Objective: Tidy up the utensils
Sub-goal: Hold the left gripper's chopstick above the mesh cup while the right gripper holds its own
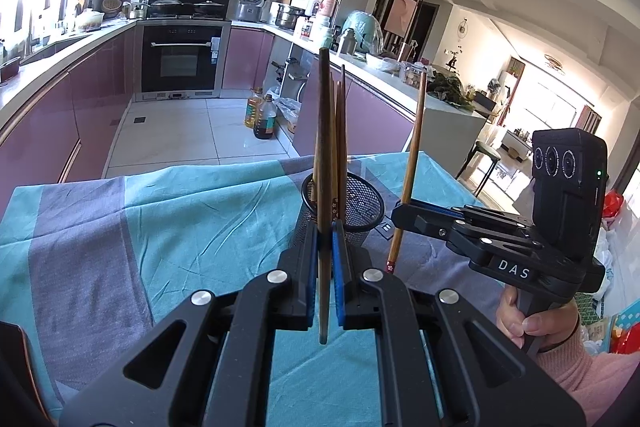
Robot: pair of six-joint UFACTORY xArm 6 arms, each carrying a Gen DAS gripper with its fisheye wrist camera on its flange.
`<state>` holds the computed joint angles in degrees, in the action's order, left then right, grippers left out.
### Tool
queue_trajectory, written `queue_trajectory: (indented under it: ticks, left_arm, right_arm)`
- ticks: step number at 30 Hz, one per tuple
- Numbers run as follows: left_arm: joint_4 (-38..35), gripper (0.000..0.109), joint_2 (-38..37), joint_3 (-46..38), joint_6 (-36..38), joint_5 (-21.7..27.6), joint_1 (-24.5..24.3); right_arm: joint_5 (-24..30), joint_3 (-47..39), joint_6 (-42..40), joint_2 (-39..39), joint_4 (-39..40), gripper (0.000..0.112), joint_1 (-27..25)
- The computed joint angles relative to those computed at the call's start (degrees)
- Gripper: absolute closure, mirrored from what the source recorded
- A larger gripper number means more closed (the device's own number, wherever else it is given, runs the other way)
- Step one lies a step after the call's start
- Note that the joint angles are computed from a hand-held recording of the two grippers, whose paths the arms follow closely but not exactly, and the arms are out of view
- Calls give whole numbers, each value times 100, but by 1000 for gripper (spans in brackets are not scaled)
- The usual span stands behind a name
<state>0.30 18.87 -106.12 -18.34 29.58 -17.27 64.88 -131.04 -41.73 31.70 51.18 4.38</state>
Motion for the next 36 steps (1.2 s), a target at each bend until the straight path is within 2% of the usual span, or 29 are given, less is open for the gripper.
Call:
queue_trajectory:
  ticks: [36]
  left_arm:
    - [-49,101,248,-488,169,199,-19]
  right_arm:
    - [-69,-122,145,84,-10,106,58]
